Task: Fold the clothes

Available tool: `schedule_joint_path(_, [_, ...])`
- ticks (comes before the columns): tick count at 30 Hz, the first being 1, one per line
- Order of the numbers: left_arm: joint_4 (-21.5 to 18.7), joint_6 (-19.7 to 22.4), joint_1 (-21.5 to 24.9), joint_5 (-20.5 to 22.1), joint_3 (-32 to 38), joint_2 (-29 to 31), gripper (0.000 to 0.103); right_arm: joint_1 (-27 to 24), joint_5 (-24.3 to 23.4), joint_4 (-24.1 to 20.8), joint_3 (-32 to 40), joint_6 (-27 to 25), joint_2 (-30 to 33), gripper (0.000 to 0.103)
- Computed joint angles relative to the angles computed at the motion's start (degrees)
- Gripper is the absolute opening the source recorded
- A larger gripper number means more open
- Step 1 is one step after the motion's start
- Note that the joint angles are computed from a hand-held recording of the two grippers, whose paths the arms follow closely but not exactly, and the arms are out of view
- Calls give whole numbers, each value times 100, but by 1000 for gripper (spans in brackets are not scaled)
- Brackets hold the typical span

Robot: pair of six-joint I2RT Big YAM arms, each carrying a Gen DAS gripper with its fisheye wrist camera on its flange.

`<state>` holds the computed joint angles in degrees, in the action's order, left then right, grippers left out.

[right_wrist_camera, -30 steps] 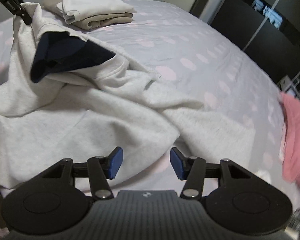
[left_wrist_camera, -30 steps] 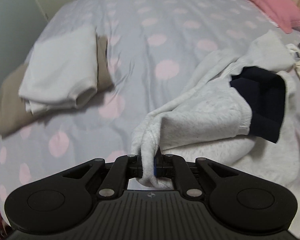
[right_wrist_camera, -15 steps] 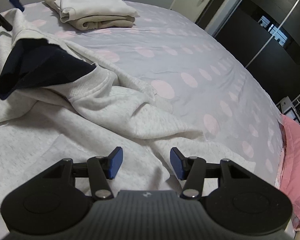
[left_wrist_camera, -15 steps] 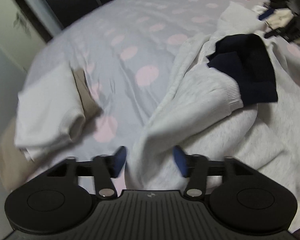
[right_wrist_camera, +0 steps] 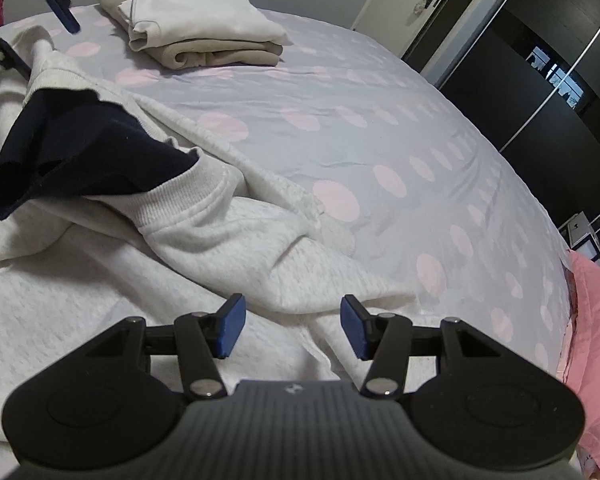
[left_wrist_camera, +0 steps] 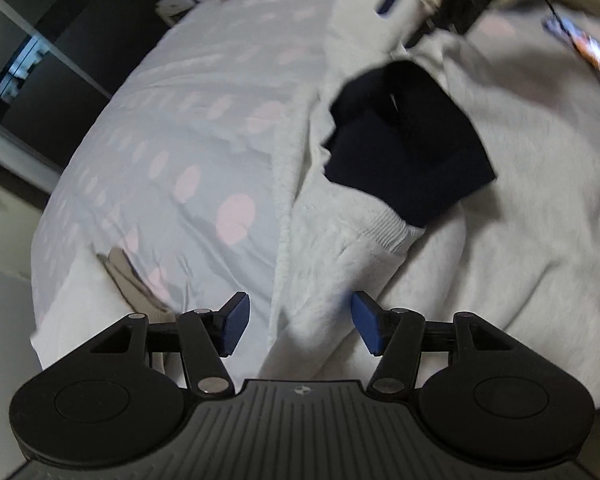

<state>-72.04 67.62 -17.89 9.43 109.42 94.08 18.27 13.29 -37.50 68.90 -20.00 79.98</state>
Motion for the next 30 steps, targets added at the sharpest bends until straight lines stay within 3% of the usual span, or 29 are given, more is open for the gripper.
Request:
schedule_joint_path(3, [-89,-268,-59,-141,170,255,44,-26,-86,98,-45,-183,36,56])
schedule_joint_path(5, [-208,-459,-73,-177,329,401,30,-33,-117,171,-83,-425,68,57])
schedule_joint_path(8, [-543,-978,-8,32,729,608,15,-5,-64,298,-141,-858,145,57])
schedule_joint_path(11, [-872,-1581,73,260,1180,839,6,53,-17,440,-178,-1173,223,56])
schedule_joint_path(13, [-1070,-2194,182,421,1564,1032,6,97,-10,541,-191,-1348,262,56])
schedule_joint_path(16, [-1311,-2773,312,529,1979,1260,5,205,-38,735,-232,-1698,288,56])
schedule_joint_path(19, [-1527,-3097,360,502,2260,1439,5,379,-34,1027,-346,-2254,274,56])
schedule_joint_path(22, [-1589,-3139,365,448,2305,1468,5,543,-103,1227,-472,-2878,250,55])
schedule_joint_path(25, [-1600,-3172,357,450,2324,1479,5,600,145,1234,-443,-2900,377,51])
schedule_joint_path(28, [-1563,-3269,352,475,2323,1481,5,602,381,1246,-368,-2641,512,41])
schedule_joint_path(29, [-1543,-3336,350,480,2325,1477,5,617,504,1338,-360,-2565,532,26])
schedule_joint_path(30, [-1499,-3400,347,485,2312,1462,5,634,627,1432,-353,-2491,552,18])
